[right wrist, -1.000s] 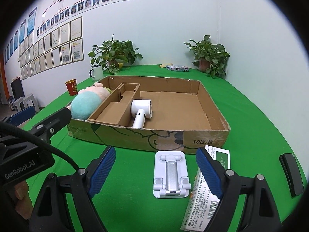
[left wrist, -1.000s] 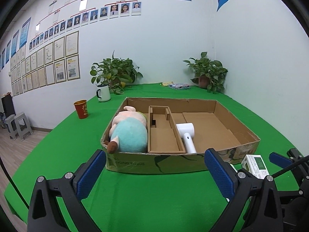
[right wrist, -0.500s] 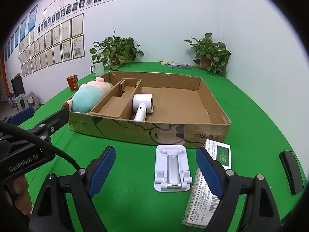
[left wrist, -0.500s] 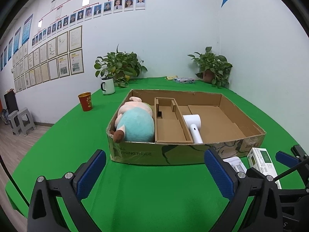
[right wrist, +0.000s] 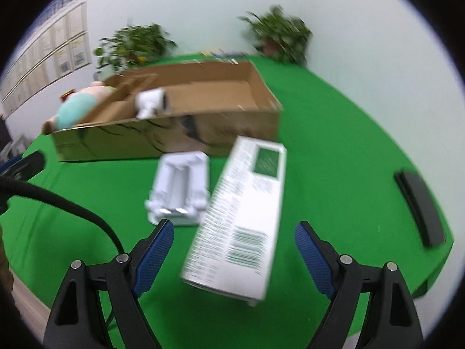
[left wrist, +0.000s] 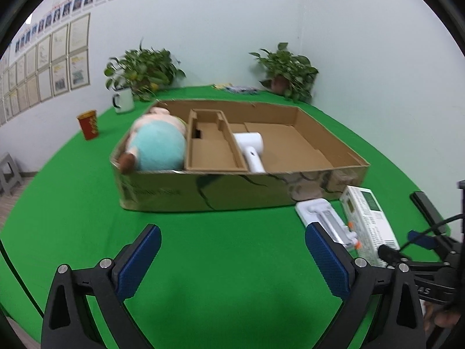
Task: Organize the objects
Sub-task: 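Move the right gripper to the white medicine box and close on it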
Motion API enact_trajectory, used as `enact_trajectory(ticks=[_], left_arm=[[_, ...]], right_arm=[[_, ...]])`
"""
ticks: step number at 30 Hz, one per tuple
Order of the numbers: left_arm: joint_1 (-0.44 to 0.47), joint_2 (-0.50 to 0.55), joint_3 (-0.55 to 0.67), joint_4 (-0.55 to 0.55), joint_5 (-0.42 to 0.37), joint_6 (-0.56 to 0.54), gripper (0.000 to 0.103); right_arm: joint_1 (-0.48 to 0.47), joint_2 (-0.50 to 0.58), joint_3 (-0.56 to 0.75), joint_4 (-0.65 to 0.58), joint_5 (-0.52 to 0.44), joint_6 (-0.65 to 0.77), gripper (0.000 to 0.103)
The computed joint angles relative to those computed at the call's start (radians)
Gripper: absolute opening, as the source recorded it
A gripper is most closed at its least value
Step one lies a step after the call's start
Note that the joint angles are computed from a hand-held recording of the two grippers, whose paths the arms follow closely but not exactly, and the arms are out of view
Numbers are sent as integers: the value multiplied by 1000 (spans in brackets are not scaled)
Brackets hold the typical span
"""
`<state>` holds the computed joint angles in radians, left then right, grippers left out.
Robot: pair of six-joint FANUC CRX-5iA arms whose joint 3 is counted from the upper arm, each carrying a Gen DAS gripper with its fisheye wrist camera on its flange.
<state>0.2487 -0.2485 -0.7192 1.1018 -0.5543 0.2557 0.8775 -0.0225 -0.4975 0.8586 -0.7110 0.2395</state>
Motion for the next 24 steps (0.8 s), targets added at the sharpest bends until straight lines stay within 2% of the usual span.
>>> enact_trajectory(ticks=[5,7,9,14,17,19,20,24], left_arm=[[-7,16,16,-18,-50,5,100],[-8,22,24,-25,-67,6,100],[-4,29,34,-35,-100,12,99],[15,82,81,-64,-287,-2,99],[9,142,132,-92,-444,6,100],[-9,197,173,-108,-547,26,100],[-22,218,186,-113,-578,38,100],[-91,318,260,-151,-680,97,100]], right_arm=[[-9,31,43,-117,19,105,83],[-7,39,55,-161,16,148,70],[-5,23,35,-153,22,150,69],[7,-59,-34,-182,24,171,68],[42,-126,-74,-226,-18,224,68],[49,-144,-75,-269,-45,244,73],[47,-150,-80,-275,-46,242,79],[39,-154,-96,-237,-19,215,79]])
